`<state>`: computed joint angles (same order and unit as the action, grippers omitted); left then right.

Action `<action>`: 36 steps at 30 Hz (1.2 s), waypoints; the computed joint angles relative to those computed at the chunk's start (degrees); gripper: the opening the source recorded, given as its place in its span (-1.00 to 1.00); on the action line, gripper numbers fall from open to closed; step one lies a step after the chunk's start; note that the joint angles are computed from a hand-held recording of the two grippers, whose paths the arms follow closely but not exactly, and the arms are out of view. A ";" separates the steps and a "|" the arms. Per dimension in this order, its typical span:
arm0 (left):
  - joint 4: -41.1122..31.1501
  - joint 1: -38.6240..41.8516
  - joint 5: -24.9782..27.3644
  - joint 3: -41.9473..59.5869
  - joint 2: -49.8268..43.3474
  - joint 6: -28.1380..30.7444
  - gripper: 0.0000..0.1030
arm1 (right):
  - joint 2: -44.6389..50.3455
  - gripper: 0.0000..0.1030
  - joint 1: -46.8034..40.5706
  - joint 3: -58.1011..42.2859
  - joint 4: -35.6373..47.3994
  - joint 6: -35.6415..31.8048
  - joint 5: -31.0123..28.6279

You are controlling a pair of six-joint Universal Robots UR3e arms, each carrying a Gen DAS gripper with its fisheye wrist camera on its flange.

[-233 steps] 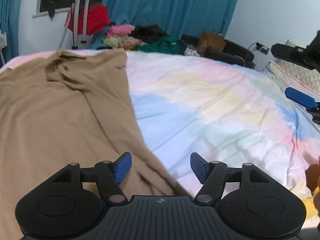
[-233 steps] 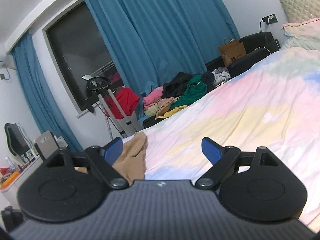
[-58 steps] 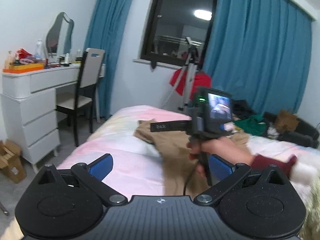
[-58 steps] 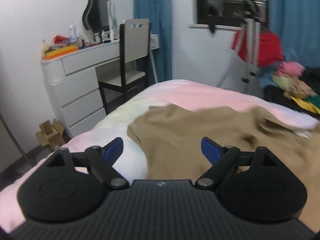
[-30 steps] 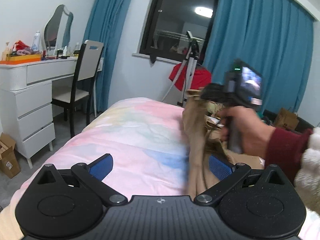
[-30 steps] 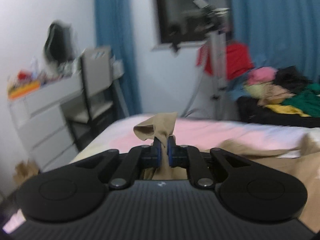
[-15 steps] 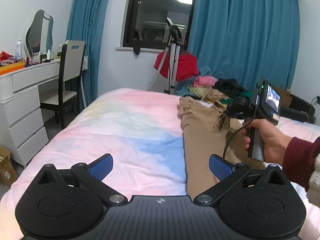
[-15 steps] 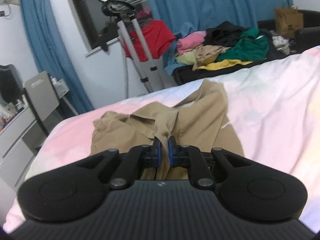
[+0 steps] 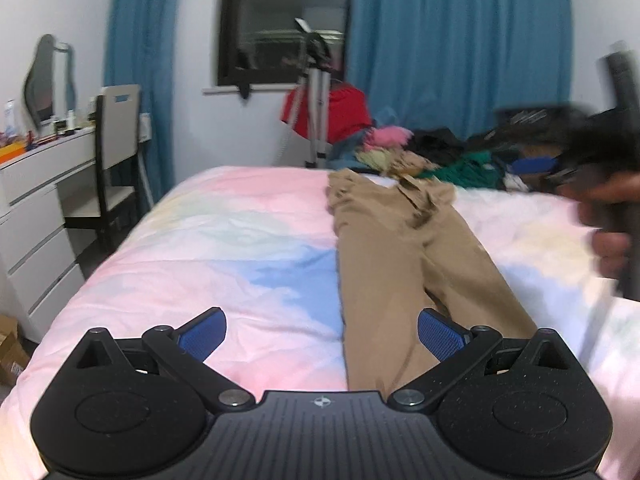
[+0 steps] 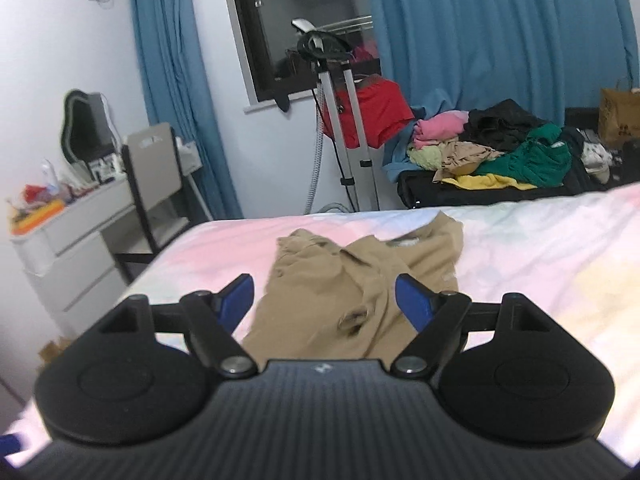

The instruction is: Fold clothes

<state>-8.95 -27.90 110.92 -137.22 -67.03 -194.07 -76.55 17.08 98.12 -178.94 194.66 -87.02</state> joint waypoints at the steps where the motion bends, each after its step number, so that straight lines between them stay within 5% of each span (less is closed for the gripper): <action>1: -2.15 0.87 -2.05 0.05 1.45 -0.12 0.99 | -5.13 0.54 -0.14 5.12 -0.34 0.87 0.63; 5: -8.37 3.79 -7.89 -0.96 7.41 -0.35 0.98 | -26.54 0.54 -1.08 23.31 2.16 5.13 3.53; 12: -31.22 16.69 -21.28 -1.40 20.47 -1.31 0.86 | -52.65 0.54 -4.86 41.82 10.91 8.23 7.69; 18: -33.66 14.22 -17.49 0.73 14.96 -3.77 0.67 | -72.54 0.54 -17.30 48.01 28.42 8.05 20.85; 20: -35.73 14.71 -18.12 0.81 15.28 -4.24 0.47 | -77.73 0.54 -21.37 48.47 33.99 6.66 24.61; 24: -38.21 14.68 -19.01 1.56 14.43 -4.81 0.44 | -78.63 0.54 -23.33 48.48 36.89 6.19 26.35; 30: -40.33 6.26 -11.49 6.40 6.84 -7.92 0.36 | -80.79 0.54 -25.51 48.57 41.79 5.07 28.88; 33: -42.45 5.65 -11.42 7.59 5.62 -7.50 0.15 | -81.31 0.54 -26.08 48.62 43.93 5.02 29.22; 36: -43.04 6.06 -12.47 7.20 6.51 -6.59 -0.32 | -78.05 0.54 -23.98 48.95 41.30 6.42 27.35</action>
<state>-51.99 -21.84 98.45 -130.02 -60.52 -200.66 -154.60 -6.89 147.08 -137.64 201.07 -59.68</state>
